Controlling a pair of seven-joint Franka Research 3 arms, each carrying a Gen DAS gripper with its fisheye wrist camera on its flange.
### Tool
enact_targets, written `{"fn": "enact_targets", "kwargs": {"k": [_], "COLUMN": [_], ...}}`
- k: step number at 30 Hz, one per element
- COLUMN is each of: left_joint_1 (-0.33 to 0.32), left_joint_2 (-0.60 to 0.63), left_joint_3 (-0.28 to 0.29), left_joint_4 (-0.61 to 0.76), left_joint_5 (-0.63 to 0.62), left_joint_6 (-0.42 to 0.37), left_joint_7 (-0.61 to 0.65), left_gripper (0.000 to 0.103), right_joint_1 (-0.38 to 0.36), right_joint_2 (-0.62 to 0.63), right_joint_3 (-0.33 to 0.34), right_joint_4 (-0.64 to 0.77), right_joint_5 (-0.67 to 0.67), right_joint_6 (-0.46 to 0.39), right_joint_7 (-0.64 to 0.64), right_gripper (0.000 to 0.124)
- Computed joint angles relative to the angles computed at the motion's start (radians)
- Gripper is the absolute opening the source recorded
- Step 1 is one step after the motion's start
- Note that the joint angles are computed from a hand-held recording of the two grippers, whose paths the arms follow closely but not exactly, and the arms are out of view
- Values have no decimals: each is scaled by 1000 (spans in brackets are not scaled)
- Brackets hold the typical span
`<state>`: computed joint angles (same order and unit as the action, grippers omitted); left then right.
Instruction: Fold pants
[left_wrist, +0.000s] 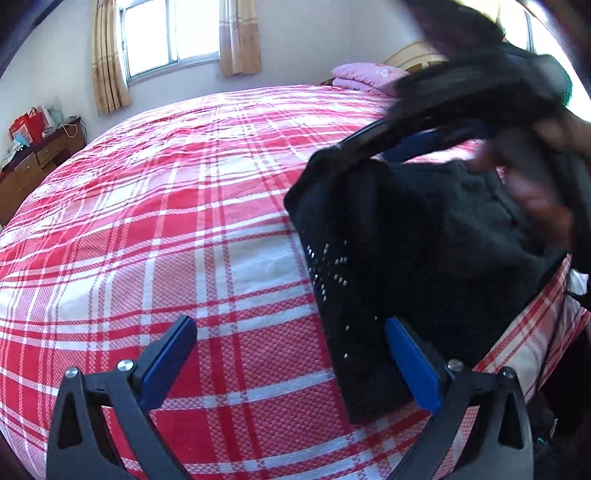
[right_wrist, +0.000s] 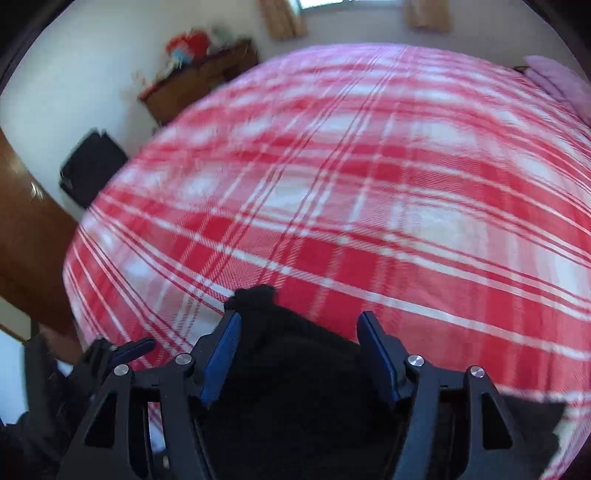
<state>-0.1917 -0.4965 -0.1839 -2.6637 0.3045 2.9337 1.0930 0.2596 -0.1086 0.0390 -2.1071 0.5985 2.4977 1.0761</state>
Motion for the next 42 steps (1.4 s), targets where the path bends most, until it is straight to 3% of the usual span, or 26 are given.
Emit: {"fn": "enact_targets", "kwargs": {"k": [3,6,7,10,11,13,15,17,19,21,27,29,32,34,36,38,40,42], "left_joint_1": [92,101,117,115,137,244,313,298,272,230,167,157,150,131,151,147,110,65], "left_joint_2": [-19,-17,-15,16,27,55,85,137,180,210,246,271,281,256,194,150,120,125], "left_joint_3": [-65,-61,-74,-75,-97,-188,-249,-230,-196,-156,-112,-115,-108,-94,-113,-111,-88,-73], "left_joint_4": [6,21,31,75,92,137,194,235,266,285,314,335,344,336,308,282,257,252], "left_joint_5": [67,85,99,123,134,252,348,353,352,334,399,449,534,523,607,629,568,491], "left_joint_6": [17,39,40,35,36,44,-10,-43,-61,-80,-101,-125,-126,-149,-141,-108,-66,-52], "left_joint_7": [-66,-92,-105,-106,-107,-187,-264,-262,-266,-249,-284,-300,-362,-365,-452,-472,-420,-334], "left_gripper": [103,103,103,103,103,103,103,103,103,103,103,103,103,103,103,103,103,103], "right_joint_1": [-43,-119,-138,-151,-150,-132,-130,-140,-148,-145,-168,-175,-145,-142,-158,-192,-227,-174], "right_joint_2": [-150,-237,-261,-278,-274,-276,-302,-311,-326,-358,-466,-448,-421,-425,-444,-480,-523,-534], "right_joint_3": [-53,-82,-87,-118,-118,-130,-113,-95,-83,-97,-102,-99,-154,-172,-152,-87,-1,-17], "right_joint_4": [-125,-203,-229,-271,-281,-297,-332,-346,-363,-387,-453,-466,-460,-457,-471,-503,-544,-550], "right_joint_5": [48,-11,-28,-44,-45,-10,-9,-49,-87,-91,-109,-122,-48,-7,-7,-52,-136,-150], "right_joint_6": [55,61,58,-1,-11,-31,1,1,5,4,9,23,25,12,28,107,240,301], "right_joint_7": [-7,96,126,119,116,76,66,80,93,73,104,115,85,74,90,148,219,201], "right_gripper": [67,64,58,52,51,48,48,42,24,19,18,18,19,20,26,33,44,50]}}
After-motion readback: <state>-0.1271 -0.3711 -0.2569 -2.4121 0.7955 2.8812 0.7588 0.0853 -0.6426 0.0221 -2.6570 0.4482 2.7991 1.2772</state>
